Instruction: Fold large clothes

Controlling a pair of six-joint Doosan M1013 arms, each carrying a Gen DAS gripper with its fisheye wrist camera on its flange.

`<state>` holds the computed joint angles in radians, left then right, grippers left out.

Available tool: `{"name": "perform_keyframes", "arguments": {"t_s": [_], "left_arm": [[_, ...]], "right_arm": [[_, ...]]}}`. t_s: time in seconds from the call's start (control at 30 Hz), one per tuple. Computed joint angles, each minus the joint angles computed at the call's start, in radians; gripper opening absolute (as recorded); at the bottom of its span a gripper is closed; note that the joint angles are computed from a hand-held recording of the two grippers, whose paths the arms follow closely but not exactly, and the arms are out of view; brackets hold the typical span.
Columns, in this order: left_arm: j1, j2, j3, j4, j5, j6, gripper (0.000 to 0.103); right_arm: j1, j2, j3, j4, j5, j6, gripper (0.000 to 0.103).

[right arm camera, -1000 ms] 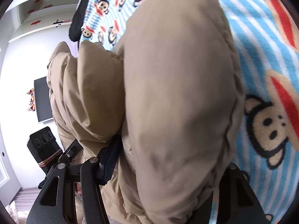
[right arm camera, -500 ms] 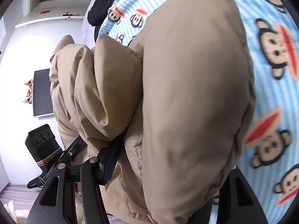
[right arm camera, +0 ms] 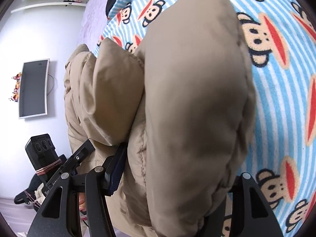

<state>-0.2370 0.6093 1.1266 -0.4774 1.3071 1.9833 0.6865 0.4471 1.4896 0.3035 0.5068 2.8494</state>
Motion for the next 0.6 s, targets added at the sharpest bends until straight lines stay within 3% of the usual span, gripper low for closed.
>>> {"name": "perform_keyframes", "arguments": {"t_s": [0.17,0.33,0.5,0.6], "left_arm": [[0.001,-0.003,0.010,0.013,-0.014,0.009,0.083],[-0.010,-0.010,0.008,0.042,-0.033,-0.027,0.083],[-0.006,-0.036,0.016,0.085,-0.150,-0.045,0.083],[-0.001,-0.038,0.000,0.087,-0.232,-0.060,0.083]], "right_arm": [[0.007,-0.014,-0.022,-0.087,0.097,0.085,0.063],[0.018,-0.032,-0.070,-0.208,0.245,0.142,0.063],[0.043,-0.074,-0.071,-0.409,0.345,0.286,0.063],[0.054,-0.060,-0.128,-0.523,0.381,0.360,0.061]]}}
